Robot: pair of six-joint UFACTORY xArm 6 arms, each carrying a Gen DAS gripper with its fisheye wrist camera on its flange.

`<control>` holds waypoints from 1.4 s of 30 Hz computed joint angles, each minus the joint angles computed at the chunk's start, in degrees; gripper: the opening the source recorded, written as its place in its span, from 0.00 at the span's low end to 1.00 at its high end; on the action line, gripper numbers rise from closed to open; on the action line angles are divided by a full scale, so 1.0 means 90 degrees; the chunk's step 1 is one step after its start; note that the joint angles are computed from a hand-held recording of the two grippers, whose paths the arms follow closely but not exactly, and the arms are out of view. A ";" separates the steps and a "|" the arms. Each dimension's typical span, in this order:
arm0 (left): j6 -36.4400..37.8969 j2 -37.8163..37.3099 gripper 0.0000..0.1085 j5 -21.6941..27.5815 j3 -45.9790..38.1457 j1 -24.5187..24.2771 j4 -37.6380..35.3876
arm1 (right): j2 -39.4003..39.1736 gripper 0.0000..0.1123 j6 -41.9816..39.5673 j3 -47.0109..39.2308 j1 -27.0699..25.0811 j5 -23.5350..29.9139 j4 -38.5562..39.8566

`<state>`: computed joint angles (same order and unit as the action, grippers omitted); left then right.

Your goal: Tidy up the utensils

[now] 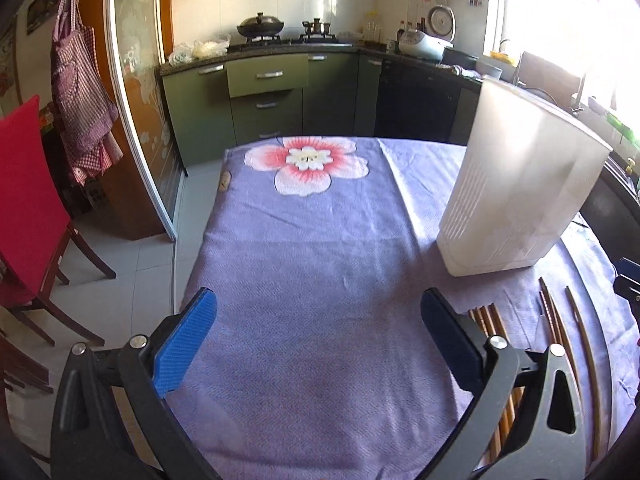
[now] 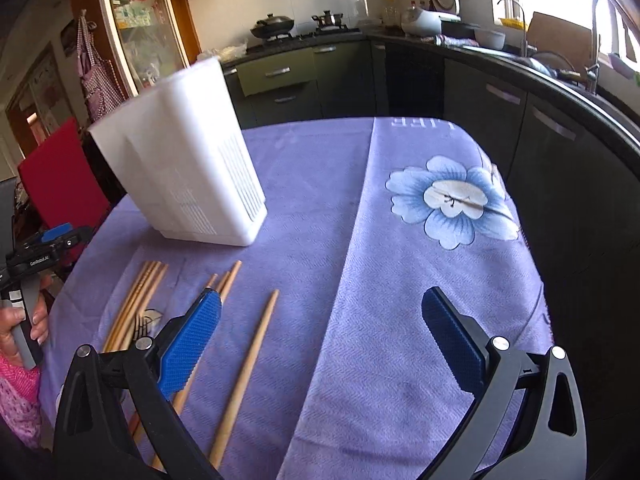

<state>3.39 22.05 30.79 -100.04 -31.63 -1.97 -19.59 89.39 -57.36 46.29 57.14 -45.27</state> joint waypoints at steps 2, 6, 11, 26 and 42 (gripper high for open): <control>0.0055 -0.0245 0.90 -0.0189 0.0262 -0.0070 0.0115 | -0.0016 0.88 0.0125 -0.0185 0.0283 0.0339 -0.0192; -0.0019 -0.0162 0.90 -0.0255 0.0220 -0.0152 0.0195 | 0.0218 0.88 0.0155 -0.0327 0.0195 0.0895 0.0193; -0.0214 0.0126 0.90 0.0109 -0.0131 -0.0138 0.0162 | 0.0379 0.88 -0.0160 0.0024 -0.0314 0.0312 0.0660; -0.0178 -0.0774 0.90 -0.0597 0.0622 -0.0137 0.0042 | 0.0292 0.88 0.1244 -0.0457 0.1200 0.1598 -0.0878; -0.1081 -0.1781 0.90 -0.1259 0.1661 -0.0150 0.1322 | 0.0244 0.88 0.2072 -0.0941 0.2649 0.3199 -0.1665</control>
